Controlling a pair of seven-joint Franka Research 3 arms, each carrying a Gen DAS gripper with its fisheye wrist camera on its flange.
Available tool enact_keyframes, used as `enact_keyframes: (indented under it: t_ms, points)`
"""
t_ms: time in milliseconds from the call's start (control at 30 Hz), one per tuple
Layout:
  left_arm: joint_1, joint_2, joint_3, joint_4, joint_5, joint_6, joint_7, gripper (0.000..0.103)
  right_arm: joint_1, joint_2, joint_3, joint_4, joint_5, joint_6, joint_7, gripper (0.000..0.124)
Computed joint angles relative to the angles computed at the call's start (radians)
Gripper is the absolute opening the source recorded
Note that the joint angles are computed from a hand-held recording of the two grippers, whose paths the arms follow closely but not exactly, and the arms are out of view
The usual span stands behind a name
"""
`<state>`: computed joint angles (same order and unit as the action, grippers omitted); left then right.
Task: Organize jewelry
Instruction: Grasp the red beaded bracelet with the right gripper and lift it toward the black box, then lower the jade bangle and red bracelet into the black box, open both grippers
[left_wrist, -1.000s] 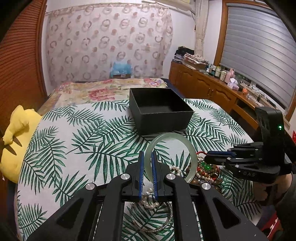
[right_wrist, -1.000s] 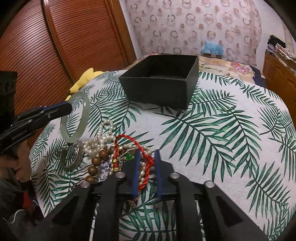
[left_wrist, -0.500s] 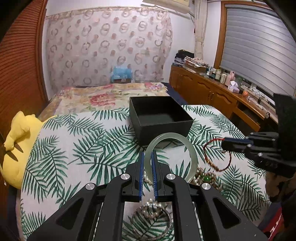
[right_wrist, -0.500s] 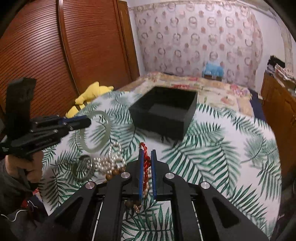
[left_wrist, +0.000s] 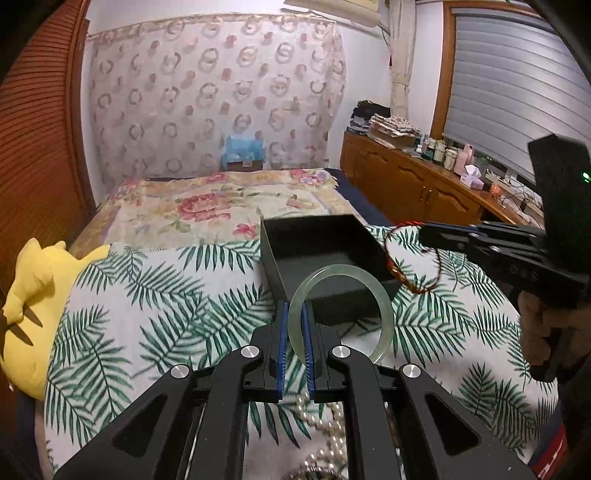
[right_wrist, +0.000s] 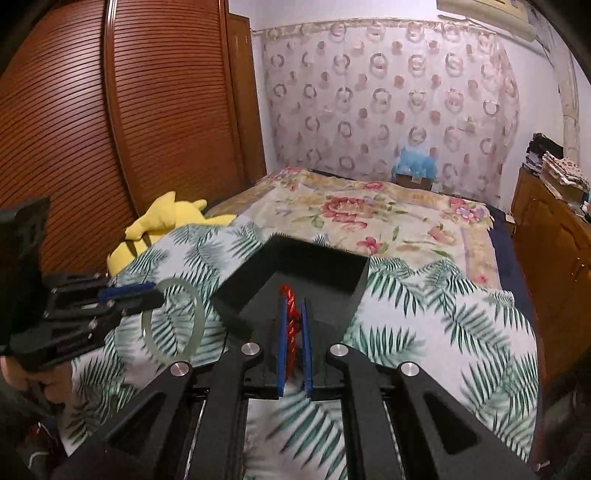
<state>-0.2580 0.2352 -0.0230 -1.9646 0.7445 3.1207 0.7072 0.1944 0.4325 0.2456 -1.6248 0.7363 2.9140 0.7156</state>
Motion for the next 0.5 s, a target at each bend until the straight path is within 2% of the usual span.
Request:
enact_keyframes:
  t_ms: [233,333,500]
  points:
    - [0.036,0.056,-0.035,0.097,-0.085,-0.044,0.101,0.007,0.027,0.166,-0.036,0.237,-0.098,-0.108,0.107,0.01]
    - [0.042,0.092,-0.043,0.154,-0.117,-0.071,0.144,0.007,0.023,0.227,-0.033,0.321,-0.127,-0.165,0.126,0.033]
    - [0.051,0.149,-0.061,0.238,-0.175,-0.107,0.217,0.007,0.001,0.25,-0.02,0.35,-0.131,-0.17,0.13,0.034]
